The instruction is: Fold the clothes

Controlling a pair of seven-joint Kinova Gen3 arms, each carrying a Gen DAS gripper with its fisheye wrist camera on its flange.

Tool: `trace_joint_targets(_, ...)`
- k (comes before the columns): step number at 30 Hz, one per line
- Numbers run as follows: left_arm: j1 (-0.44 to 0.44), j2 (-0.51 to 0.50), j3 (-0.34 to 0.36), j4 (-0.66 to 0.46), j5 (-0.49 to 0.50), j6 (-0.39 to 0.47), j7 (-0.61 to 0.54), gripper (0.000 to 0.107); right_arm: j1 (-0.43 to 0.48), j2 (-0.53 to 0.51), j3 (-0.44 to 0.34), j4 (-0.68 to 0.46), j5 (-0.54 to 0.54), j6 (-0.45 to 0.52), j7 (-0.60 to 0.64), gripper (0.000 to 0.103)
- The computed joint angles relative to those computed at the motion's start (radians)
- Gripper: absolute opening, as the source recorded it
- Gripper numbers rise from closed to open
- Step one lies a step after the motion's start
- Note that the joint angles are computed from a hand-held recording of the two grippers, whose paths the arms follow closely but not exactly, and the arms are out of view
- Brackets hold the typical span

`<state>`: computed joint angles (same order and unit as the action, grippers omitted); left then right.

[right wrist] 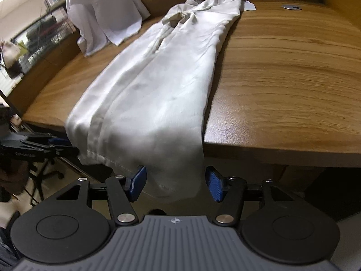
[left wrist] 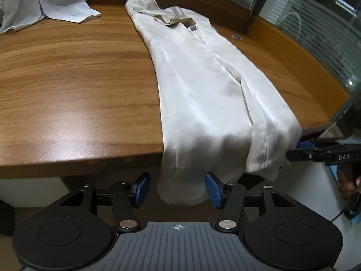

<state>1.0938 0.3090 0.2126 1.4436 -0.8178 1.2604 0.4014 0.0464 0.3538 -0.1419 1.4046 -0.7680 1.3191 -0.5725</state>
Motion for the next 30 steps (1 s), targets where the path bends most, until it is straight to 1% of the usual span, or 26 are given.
trace_joint_targets(5, -0.033, -0.009, -0.003, 0.047, 0.000, -0.094, -0.013, 0.057, 0.019, 0.048, -0.013, -0.026, -0.040, 0.032, 0.022, 0.064)
trace_joint_targets(6, -0.039, -0.011, -0.004, 0.055, 0.000, -0.113, -0.016, 0.059, 0.021, 0.057, -0.015, -0.029, -0.044, 0.035, 0.023, 0.064)
trace_joint_targets(8, -0.045, -0.011, -0.004, 0.063, -0.002, -0.139, -0.021, 0.061, 0.029, 0.067, -0.020, -0.025, -0.060, 0.035, 0.028, 0.064)
trace_joint_targets(11, -0.047, -0.010, -0.005, 0.069, -0.004, -0.160, -0.036, 0.061, 0.049, 0.084, -0.031, -0.018, -0.100, 0.041, 0.050, 0.066)
trace_joint_targets(12, -0.049, -0.013, -0.005, 0.074, -0.003, -0.172, -0.039, 0.061, 0.052, 0.092, -0.034, -0.020, -0.106, 0.048, 0.055, 0.068)
trace_joint_targets(14, -0.056, -0.016, -0.004, 0.082, 0.003, -0.194, -0.052, 0.061, 0.052, 0.109, -0.039, -0.034, -0.109, 0.067, 0.063, 0.068)
trace_joint_targets(16, -0.069, -0.025, -0.002, 0.099, 0.018, -0.235, -0.065, 0.060, 0.051, 0.130, -0.046, -0.052, -0.107, 0.095, 0.069, 0.067)
trace_joint_targets(17, -0.077, -0.028, 0.000, 0.106, 0.029, -0.257, -0.075, 0.058, 0.048, 0.142, -0.049, -0.067, -0.102, 0.116, 0.065, 0.065)
trace_joint_targets(18, -0.083, -0.029, 0.003, 0.106, 0.041, -0.269, -0.091, 0.050, 0.044, 0.152, -0.050, -0.082, -0.093, 0.135, 0.060, 0.061)
trace_joint_targets(19, -0.085, -0.027, 0.004, 0.101, 0.051, -0.271, -0.106, 0.042, 0.039, 0.161, -0.052, -0.096, -0.082, 0.153, 0.055, 0.047)
trace_joint_targets(20, -0.086, -0.027, 0.004, 0.098, 0.061, -0.274, -0.113, 0.030, 0.032, 0.170, -0.052, -0.114, -0.069, 0.174, 0.045, 0.029)
trace_joint_targets(21, -0.083, -0.029, 0.002, 0.095, 0.065, -0.274, -0.111, 0.023, 0.029, 0.178, -0.052, -0.130, -0.058, 0.196, 0.034, 0.022)
trace_joint_targets(22, -0.073, -0.029, -0.001, 0.089, 0.061, -0.262, -0.102, 0.019, 0.030, 0.184, -0.052, -0.143, -0.055, 0.215, 0.021, 0.010)
trace_joint_targets(23, -0.065, -0.030, -0.002, 0.081, 0.057, -0.248, -0.096, 0.013, 0.035, 0.189, -0.053, -0.152, -0.060, 0.232, 0.009, 0.007)
trace_joint_targets(24, -0.059, -0.032, -0.001, 0.073, 0.056, -0.237, -0.100, 0.011, 0.041, 0.192, -0.054, -0.163, -0.065, 0.249, -0.005, 0.006)
trace_joint_targets(27, -0.053, -0.046, 0.009, 0.046, 0.055, -0.219, -0.120, 0.008, 0.055, 0.195, -0.055, -0.199, -0.079, 0.297, -0.044, 0.005)
trace_joint_targets(30, -0.050, -0.065, 0.019, 0.010, 0.054, -0.196, -0.148, 0.008, 0.066, 0.204, -0.058, -0.263, -0.100, 0.362, -0.106, 0.005)
